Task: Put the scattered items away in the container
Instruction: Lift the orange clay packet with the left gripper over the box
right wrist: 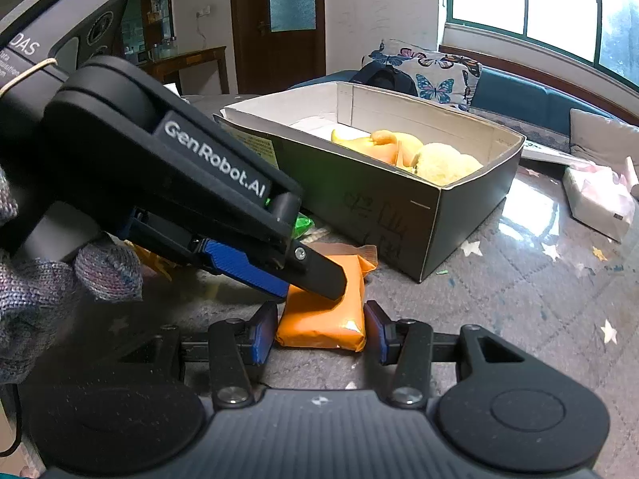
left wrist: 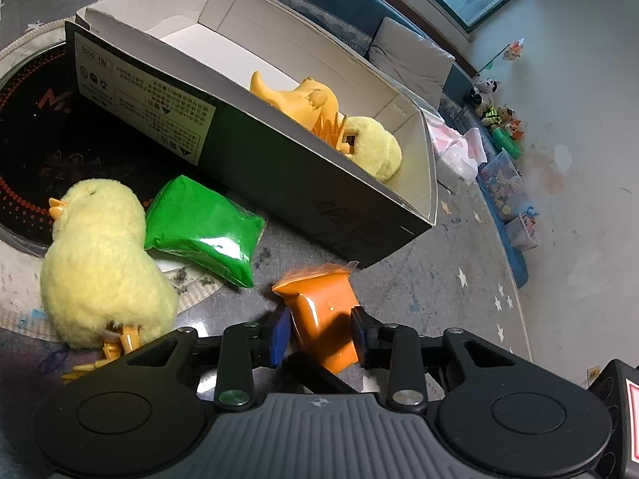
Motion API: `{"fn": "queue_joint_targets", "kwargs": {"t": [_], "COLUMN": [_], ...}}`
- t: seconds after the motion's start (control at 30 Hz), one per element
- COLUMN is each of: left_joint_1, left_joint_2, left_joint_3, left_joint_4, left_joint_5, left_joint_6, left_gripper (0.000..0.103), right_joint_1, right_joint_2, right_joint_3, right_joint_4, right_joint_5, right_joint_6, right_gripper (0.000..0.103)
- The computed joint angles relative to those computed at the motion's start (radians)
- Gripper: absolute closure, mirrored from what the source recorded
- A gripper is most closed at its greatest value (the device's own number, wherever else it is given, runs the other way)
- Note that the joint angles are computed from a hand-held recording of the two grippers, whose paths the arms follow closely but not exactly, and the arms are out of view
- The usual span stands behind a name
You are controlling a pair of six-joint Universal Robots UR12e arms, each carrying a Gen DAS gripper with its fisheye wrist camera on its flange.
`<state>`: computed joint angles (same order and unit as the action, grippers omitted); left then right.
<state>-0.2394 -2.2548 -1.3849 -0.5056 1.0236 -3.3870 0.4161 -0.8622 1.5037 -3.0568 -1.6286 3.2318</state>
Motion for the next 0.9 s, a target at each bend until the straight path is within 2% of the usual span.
{"fn": "queue_joint_targets", "kwargs": {"t": [0.27, 0.53, 0.67, 0.9], "left_joint_1": [0.003, 0.004, -0.001, -0.010], "left_joint_2": [0.024, 0.054, 0.043, -0.008], "left_joint_3": [-0.030, -0.052, -0.014, 0.089], "left_joint_4": [0.021, 0.130, 0.157, 0.158], "left_joint_5": [-0.009, -0.020, -0.018, -0.021], "left_joint_6": [0.002, -0.022, -0.032, -0.037], "left_gripper": [0.072, 0.073, 0.073, 0.073], "right_joint_1": [0.001, 0.011, 0.009, -0.008], "right_joint_2": [-0.018, -0.037, -0.036, -0.011], "right_joint_3": [0.023, 0.036, 0.026, -0.024], "right_joint_4": [-0.017, -0.105, -0.160, -0.193], "right_joint_5": [0.010, -0.022, -0.039, -0.068], "right_joint_6": [0.006, -0.021, -0.035, -0.057], "right_gripper": [0.056, 0.056, 0.056, 0.056]}}
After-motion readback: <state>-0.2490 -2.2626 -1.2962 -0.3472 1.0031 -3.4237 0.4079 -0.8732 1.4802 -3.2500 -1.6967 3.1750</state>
